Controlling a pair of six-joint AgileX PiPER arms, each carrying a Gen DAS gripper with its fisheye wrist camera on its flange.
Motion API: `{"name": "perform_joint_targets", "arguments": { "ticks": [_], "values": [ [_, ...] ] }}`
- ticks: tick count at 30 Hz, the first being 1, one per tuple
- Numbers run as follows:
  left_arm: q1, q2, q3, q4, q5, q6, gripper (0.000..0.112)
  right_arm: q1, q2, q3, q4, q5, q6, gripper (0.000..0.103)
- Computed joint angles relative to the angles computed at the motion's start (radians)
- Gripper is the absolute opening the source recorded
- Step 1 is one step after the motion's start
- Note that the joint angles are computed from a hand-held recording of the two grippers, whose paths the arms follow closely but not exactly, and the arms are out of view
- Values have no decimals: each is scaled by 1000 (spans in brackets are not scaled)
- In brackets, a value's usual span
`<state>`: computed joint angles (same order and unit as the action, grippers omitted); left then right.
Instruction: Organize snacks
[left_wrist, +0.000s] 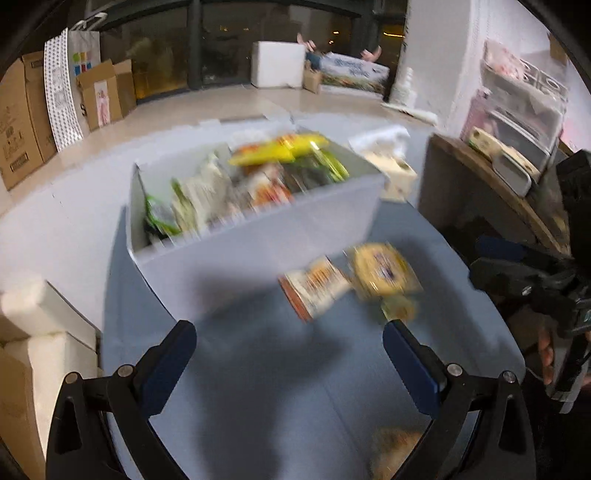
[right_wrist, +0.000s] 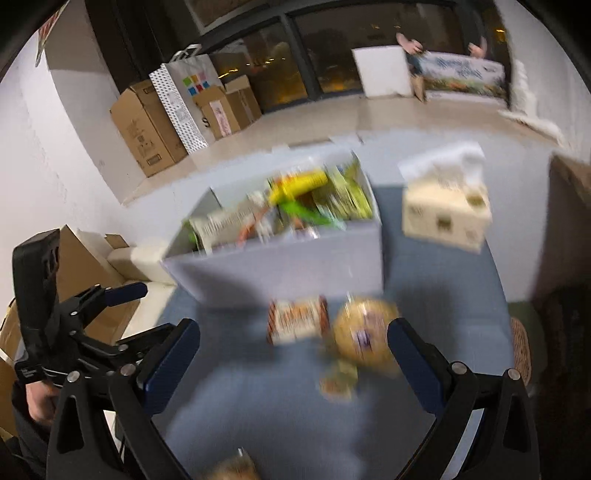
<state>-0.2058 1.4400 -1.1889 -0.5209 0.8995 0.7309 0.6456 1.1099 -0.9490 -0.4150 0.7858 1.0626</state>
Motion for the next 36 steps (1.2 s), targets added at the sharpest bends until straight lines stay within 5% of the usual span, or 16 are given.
{"name": "perform_joint_targets", "arguments": {
  "ticks": [6, 12, 24, 25, 27, 36],
  "values": [
    [-24, -125, 210, -5, -16, 5, 103, 197, -57, 191, -143, 17, 315, 103],
    [-30, -230, 350, 24, -25, 16, 103, 258, -18, 256, -169, 7, 399, 103],
    [-62, -311, 454, 28, -2, 19, 103, 6, 238, 158, -47, -130, 169, 102],
    [-79, -316, 460, 38, -5, 11, 103, -10, 254, 152, -25, -151, 140, 89],
    [-102, -320, 467, 49, -8, 0, 103, 13, 299, 108, -84, -71, 180, 46],
    [-256, -315, 494, 136, -27, -91, 103, 41, 183, 171, -84, -63, 194, 46]
  ]
}}
